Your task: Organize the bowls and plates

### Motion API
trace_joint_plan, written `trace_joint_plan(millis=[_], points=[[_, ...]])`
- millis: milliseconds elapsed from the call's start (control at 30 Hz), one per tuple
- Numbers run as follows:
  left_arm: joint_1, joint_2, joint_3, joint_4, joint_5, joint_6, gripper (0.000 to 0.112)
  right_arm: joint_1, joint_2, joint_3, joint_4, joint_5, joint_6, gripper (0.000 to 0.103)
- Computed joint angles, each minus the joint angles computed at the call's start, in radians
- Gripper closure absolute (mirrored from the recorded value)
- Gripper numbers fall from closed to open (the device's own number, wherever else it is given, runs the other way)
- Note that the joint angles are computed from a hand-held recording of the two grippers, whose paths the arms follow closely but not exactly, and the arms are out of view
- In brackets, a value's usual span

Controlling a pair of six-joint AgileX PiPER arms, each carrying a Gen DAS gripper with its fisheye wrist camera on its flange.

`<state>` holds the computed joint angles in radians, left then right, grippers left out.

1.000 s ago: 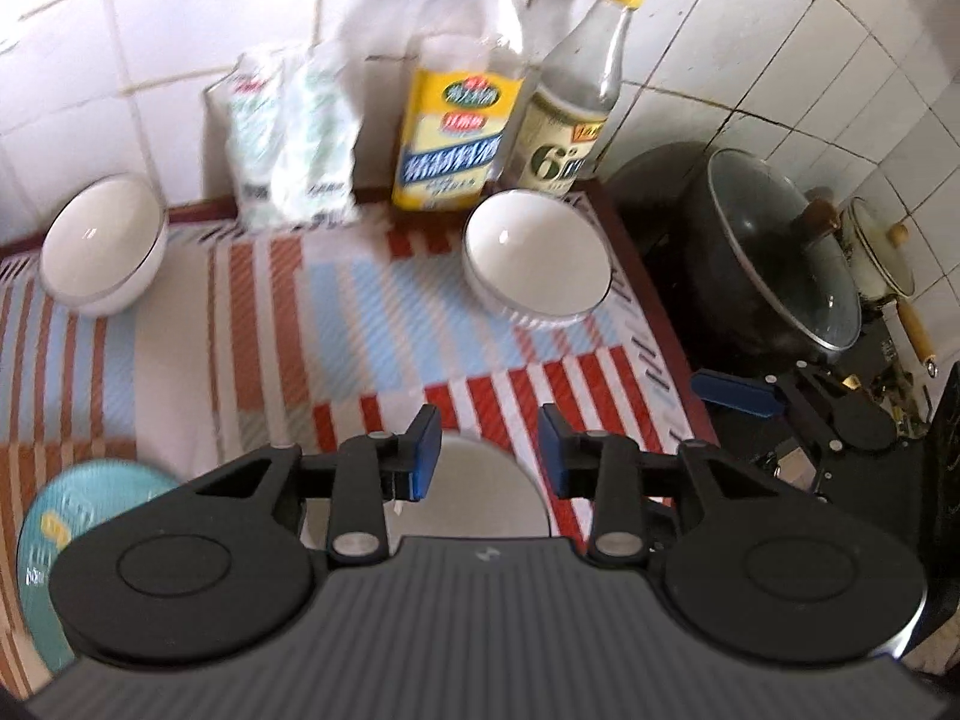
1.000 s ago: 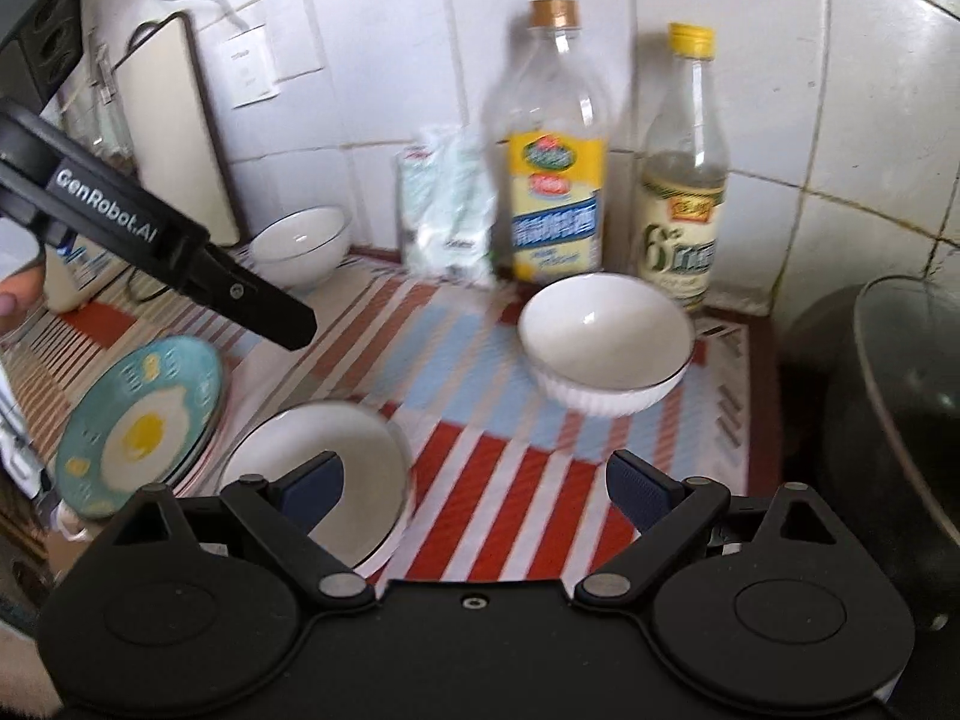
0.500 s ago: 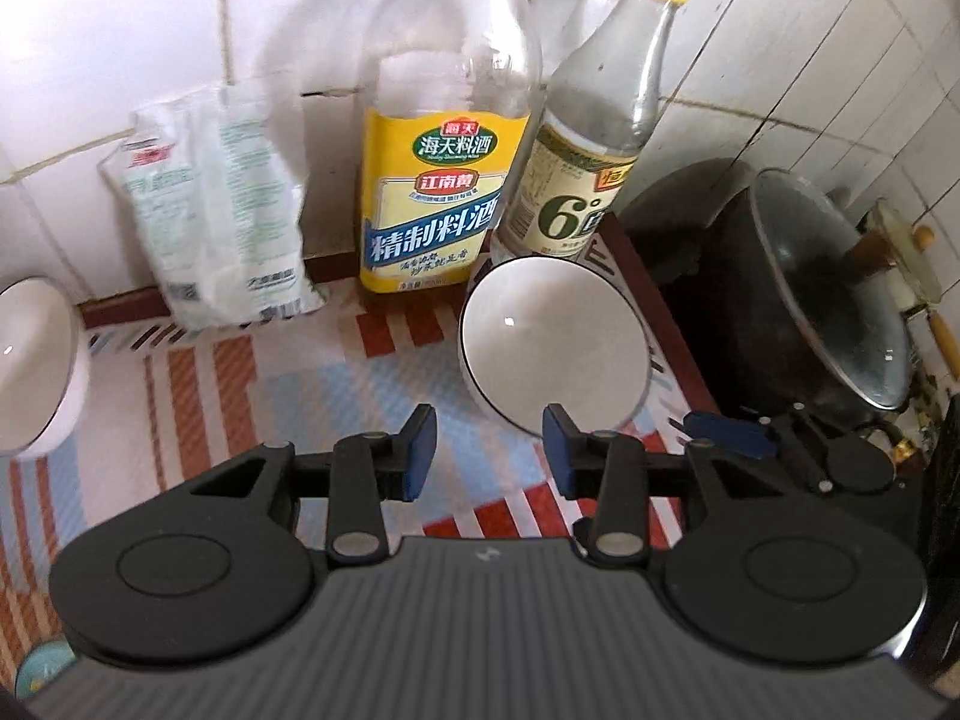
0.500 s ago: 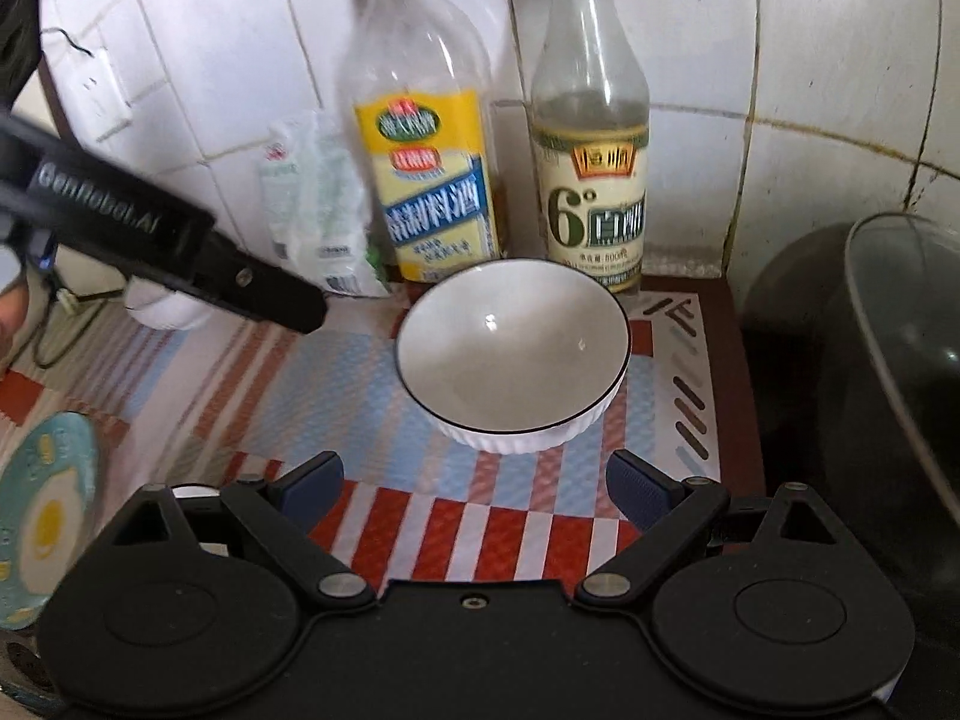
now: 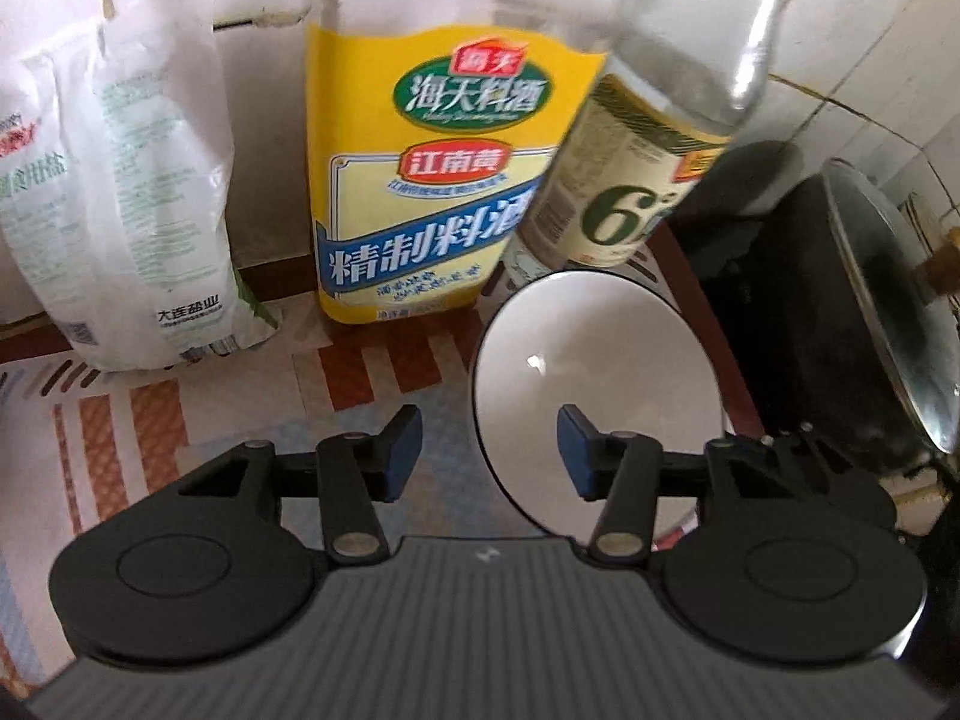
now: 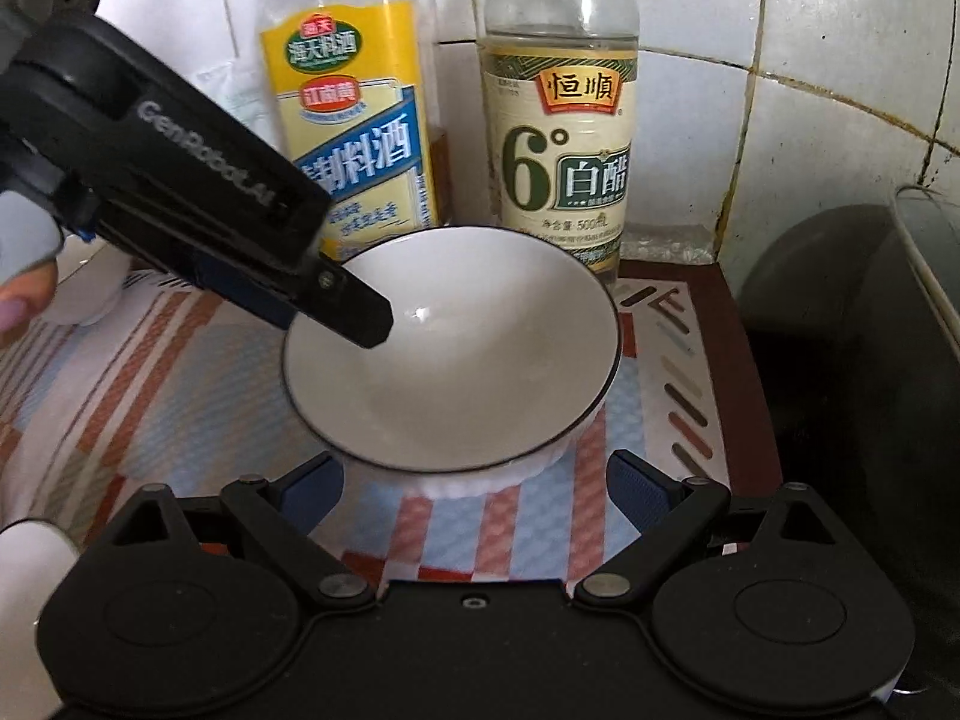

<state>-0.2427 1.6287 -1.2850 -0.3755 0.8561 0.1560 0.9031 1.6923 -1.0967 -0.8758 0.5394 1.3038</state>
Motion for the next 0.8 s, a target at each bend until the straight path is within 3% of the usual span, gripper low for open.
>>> trace_joint_plan(millis=[33, 67, 100, 200, 333, 467, 700, 800], points=[[-0.01, 0.007, 0.0, 0.024, -0.016, -0.016, 0.068, -0.002, 0.008, -0.006, -0.005, -0.008, 0.0, 0.006], [-0.029, 0.006, 0.008, 0.08, -0.044, -0.062, 0.084, -0.003, 0.016, -0.012, -0.015, -0.011, 0.004, 0.006], [-0.037, 0.005, 0.015, 0.106, -0.061, -0.077, 0.089, -0.004, 0.027, -0.021, -0.018, -0.012, -0.002, 0.006], [-0.005, 0.019, 0.014, 0.012, -0.042, -0.012, 0.105, -0.003, 0.058, -0.052, -0.029, -0.004, -0.022, 0.006], [-0.046, 0.003, 0.018, 0.092, -0.046, -0.066, 0.107, 0.034, 0.093, -0.103, -0.049, 0.077, -0.05, 0.008], [-0.048, -0.041, 0.035, 0.087, -0.033, -0.089, 0.107, 0.038, 0.047, -0.059, -0.028, 0.053, -0.032, 0.008], [-0.066, -0.139, 0.028, 0.114, 0.127, -0.243, 0.106, 0.101, -0.068, -0.027, 0.139, 0.114, -0.175, 0.008], [-0.091, -0.227, 0.052, 0.144, 0.175, -0.304, 0.106, 0.145, -0.121, -0.045, 0.21, 0.188, -0.244, 0.008]])
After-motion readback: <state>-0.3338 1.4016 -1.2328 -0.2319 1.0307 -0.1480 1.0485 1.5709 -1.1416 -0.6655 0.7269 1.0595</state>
